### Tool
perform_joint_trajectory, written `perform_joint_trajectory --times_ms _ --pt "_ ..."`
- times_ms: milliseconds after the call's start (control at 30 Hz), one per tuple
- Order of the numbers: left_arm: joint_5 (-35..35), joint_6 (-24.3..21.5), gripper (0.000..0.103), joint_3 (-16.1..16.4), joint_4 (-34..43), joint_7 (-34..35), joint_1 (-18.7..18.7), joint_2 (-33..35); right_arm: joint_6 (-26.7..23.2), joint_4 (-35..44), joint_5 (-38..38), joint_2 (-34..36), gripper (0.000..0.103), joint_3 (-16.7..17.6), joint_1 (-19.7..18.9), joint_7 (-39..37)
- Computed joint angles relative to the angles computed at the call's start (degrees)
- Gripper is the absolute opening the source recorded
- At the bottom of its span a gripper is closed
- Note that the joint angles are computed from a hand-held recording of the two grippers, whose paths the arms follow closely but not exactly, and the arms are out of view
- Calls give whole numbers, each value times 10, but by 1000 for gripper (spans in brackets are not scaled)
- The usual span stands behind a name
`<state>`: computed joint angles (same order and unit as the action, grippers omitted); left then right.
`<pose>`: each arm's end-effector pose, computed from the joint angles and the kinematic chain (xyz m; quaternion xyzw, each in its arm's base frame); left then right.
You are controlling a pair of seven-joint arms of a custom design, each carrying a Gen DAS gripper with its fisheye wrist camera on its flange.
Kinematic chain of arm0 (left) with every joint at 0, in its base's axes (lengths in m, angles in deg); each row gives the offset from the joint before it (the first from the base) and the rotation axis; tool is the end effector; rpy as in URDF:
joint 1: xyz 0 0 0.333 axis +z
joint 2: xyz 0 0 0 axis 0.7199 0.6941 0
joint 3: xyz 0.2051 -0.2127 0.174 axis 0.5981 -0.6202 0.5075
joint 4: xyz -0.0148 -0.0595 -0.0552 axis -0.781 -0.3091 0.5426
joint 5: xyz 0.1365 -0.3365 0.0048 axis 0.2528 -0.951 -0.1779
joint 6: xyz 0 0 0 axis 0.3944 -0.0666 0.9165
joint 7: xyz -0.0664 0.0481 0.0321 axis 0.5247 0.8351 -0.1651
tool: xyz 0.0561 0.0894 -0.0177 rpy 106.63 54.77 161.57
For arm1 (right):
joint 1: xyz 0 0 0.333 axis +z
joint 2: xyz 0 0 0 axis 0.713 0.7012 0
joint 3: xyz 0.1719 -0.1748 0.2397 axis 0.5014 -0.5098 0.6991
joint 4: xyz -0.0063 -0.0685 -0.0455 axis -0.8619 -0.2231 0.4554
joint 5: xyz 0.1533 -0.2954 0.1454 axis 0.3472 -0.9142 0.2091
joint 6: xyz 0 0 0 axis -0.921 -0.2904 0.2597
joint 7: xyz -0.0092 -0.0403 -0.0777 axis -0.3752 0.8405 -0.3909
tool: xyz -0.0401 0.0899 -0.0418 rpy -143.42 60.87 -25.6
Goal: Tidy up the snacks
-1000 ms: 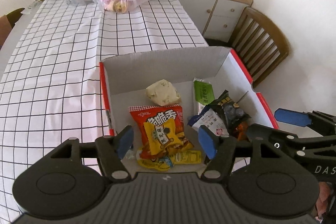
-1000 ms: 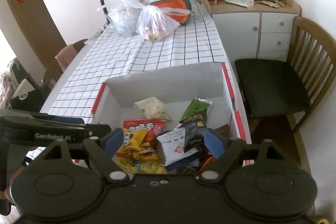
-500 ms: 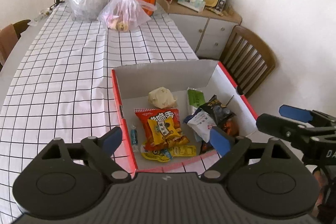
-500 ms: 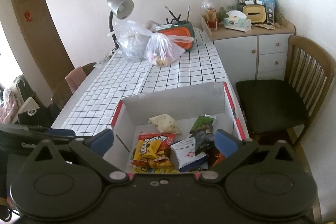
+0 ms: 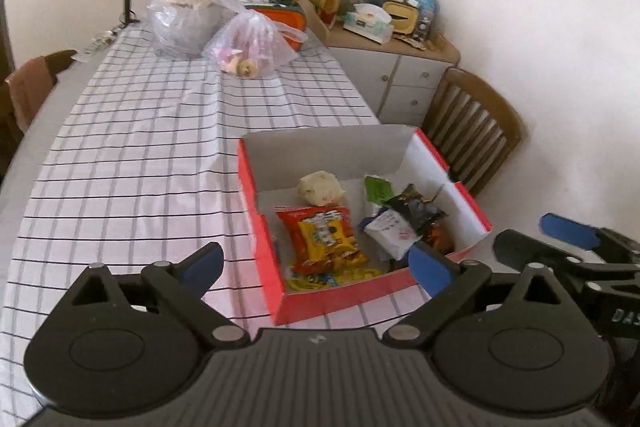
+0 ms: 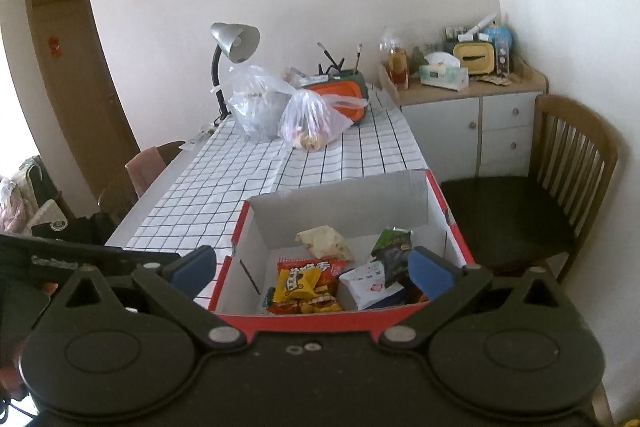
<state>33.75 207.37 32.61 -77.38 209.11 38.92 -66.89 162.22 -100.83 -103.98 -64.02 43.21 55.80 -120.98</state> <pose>0.5073 -0.0975 0.5405 -0.5289 0.7562 -0.3631 0.1286 0.3847 0.1759 0.5125 -0.5461 0.6727 -0.2746 0.4169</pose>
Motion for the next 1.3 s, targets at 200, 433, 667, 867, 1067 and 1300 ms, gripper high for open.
perform_joint_trajectory --times_ms 200,433,667,867,1067,1300 --pt "-3 3 100 4 -20 1 -2 -19 -65 -13 7 -19 103 25 15 18" --pt "0 15 100 5 -28 -7 -6 -25 -135 -24 15 -35 103 48 22 51" --pt "8 26 100 6 -31 -16 -9 -28 -148 -27 18 -33 103 42 31 63" --pt "3 32 100 9 -33 -12 -13 -30 -143 -26 30 -27 103 43 32 56" --pt "-8 37 100 10 -37 0 -17 -32 -148 -23 32 -25 103 46 29 56" --pt "-25 47 100 12 -41 17 -22 -37 -145 -21 25 -24 103 45 32 58"
